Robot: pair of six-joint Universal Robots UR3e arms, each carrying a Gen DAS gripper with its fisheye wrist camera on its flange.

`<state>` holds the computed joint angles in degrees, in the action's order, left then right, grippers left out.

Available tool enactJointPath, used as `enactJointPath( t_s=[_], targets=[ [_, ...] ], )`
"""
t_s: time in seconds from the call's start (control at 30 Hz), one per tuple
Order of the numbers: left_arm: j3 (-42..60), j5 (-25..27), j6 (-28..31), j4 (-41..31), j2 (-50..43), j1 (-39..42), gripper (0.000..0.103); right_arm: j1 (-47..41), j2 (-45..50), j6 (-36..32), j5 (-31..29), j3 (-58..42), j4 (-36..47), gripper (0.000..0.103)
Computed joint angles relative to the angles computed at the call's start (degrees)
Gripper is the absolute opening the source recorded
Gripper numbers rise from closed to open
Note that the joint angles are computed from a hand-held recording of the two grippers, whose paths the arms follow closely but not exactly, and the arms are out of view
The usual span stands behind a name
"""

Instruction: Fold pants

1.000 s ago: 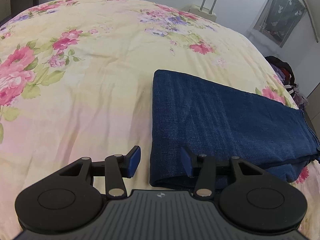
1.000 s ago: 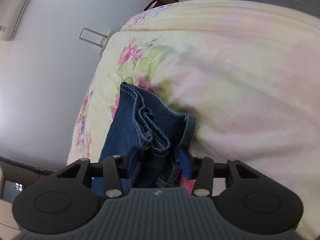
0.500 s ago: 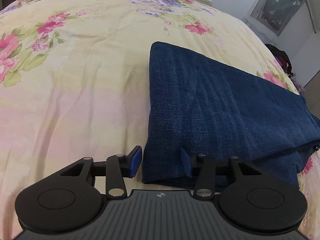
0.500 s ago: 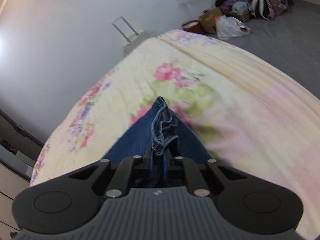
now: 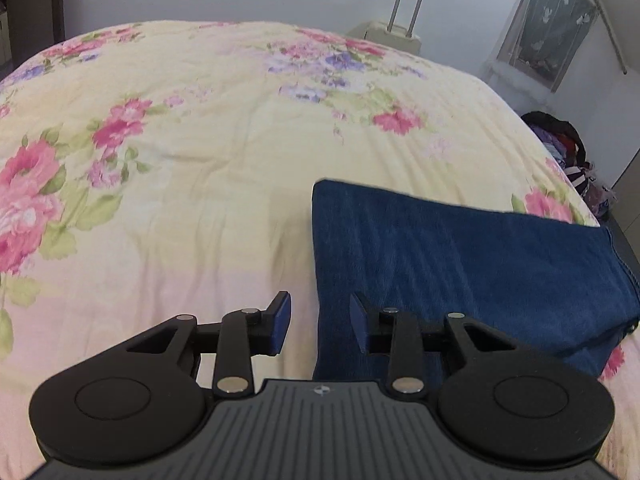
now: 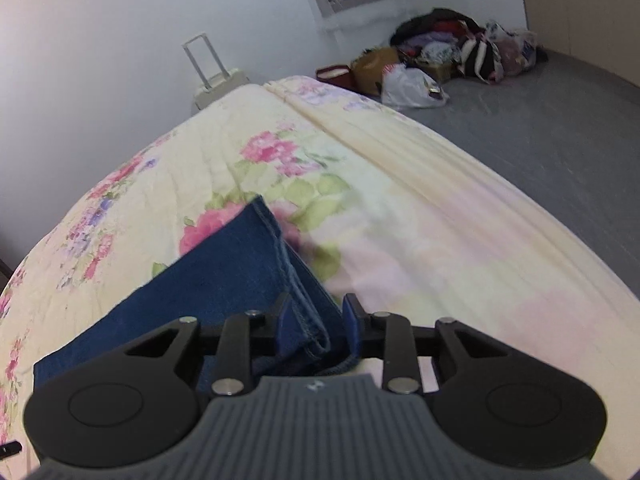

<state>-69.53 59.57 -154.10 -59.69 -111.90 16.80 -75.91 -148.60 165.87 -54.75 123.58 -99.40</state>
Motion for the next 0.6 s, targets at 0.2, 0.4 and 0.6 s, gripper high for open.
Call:
enactJointPath(
  t_s=[0.2, 0.4, 0.6],
  targets=[
    [15.31, 0.96, -4.91, 3.72, -13.51, -5.54, 0.039, 25.28, 23.24, 14.34, -11.58, 0.48, -35.43, 0.025],
    [32.89, 3.62, -5.77, 1.83, -28.22, -9.12, 0.031, 37.29, 49.15, 20.89, -21.17, -6.75, -56.53, 0.023],
    [47.76, 5.74, -7.93, -2.65, -40.57, -9.64, 0.027, 37.28, 63.89, 22.21, -27.53, -10.13, -61.81, 0.015]
  ],
)
